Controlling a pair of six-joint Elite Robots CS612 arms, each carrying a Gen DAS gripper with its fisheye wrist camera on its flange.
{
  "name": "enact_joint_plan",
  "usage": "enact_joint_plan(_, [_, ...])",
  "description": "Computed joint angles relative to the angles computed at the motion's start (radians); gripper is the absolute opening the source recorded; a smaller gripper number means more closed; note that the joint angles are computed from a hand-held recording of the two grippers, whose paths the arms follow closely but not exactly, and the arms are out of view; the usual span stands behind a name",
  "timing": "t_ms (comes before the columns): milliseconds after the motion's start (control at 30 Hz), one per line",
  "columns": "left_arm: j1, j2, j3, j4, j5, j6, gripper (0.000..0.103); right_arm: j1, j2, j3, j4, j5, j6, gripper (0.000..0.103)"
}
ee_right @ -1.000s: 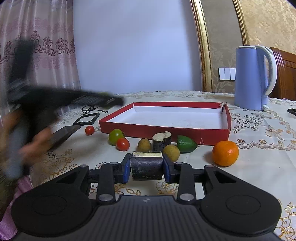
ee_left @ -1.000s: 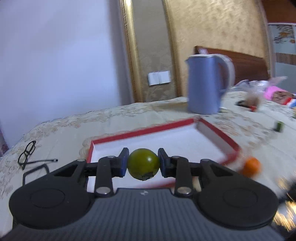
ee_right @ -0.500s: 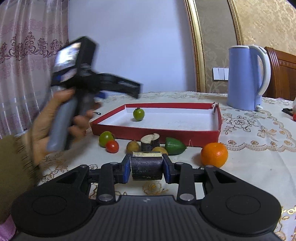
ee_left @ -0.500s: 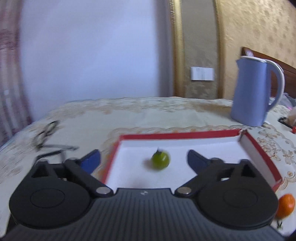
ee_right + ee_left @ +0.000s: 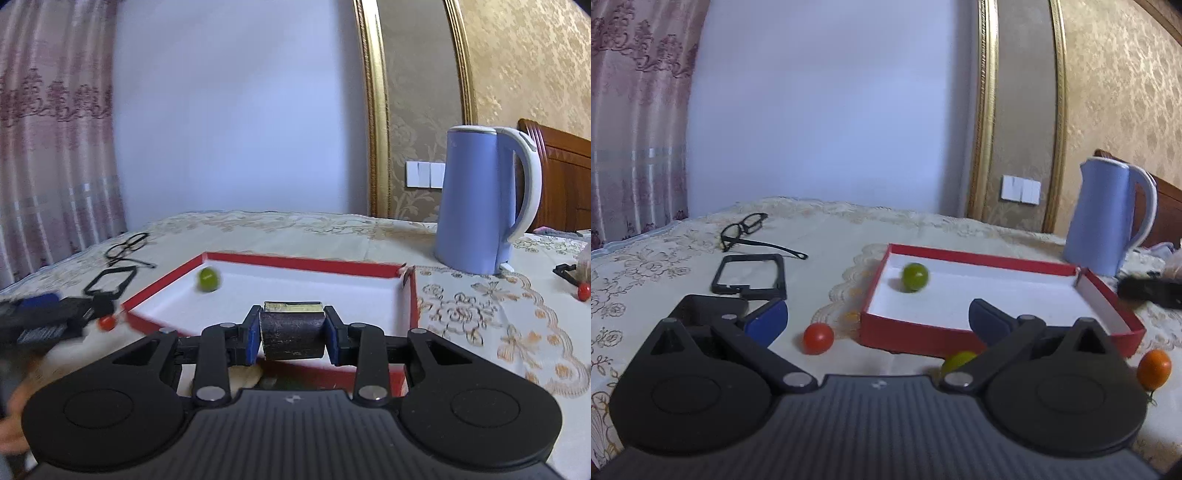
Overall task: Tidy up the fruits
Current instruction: 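Lower the dark log piece into the tray and open the right gripper, then grasp the mandarin orange with the right gripper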
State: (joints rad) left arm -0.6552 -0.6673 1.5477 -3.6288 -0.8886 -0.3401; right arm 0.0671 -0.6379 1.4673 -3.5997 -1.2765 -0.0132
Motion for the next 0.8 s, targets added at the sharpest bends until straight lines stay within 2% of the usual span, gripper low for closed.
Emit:
enact_joint_plan(200, [0.005,-0.006,0.001,0.046,-0.011,-0.057,0.103,0.011,0.051,-0.149,0.182,-0.082,-0.004,0.034])
enact_joint_plan(333, [0.003,-0.005,-0.006,0.074,-0.002,-0.046,0.103,0.014,0.087,-0.24,0.281,-0.139,0.027,0.034])
enact_joint_plan(400, [-0.003,0.0,-0.015,0.09,0.029,-0.024,0.103,0.008,0.095,-0.27,0.332,-0.133,0.079,0.038])
enact_joint_plan(433, [-0.007,0.003,-0.018,0.09,0.044,-0.009,0.103,0.004,0.092,-0.27,0.347,-0.126,0.104,0.047])
enact_joint_plan(467, [-0.01,0.006,-0.021,0.083,0.052,0.014,0.103,0.0,0.084,-0.257,0.337,-0.12,0.125,0.067])
enact_joint_plan(500, [-0.014,0.011,-0.025,0.068,0.059,0.04,0.103,-0.002,0.076,-0.238,0.311,-0.12,0.138,0.078])
enact_joint_plan(533, [-0.017,0.016,-0.028,0.054,0.071,0.064,0.103,-0.004,0.066,-0.216,0.282,-0.126,0.142,0.095])
enact_joint_plan(567, [-0.021,0.02,-0.031,0.04,0.083,0.089,0.103,-0.004,0.052,-0.181,0.232,-0.142,0.138,0.103])
enact_joint_plan(633, [-0.024,0.023,-0.032,0.028,0.085,0.114,0.103,-0.008,0.025,-0.115,0.154,-0.158,0.122,0.103])
enact_joint_plan(700, [-0.02,0.02,-0.029,0.023,0.067,0.105,0.103,-0.014,-0.009,-0.045,0.119,-0.151,0.1,0.103])
enact_joint_plan(800, [-0.004,0.009,-0.016,0.033,0.014,0.034,0.103,-0.019,-0.032,0.049,-0.005,-0.16,0.049,0.103])
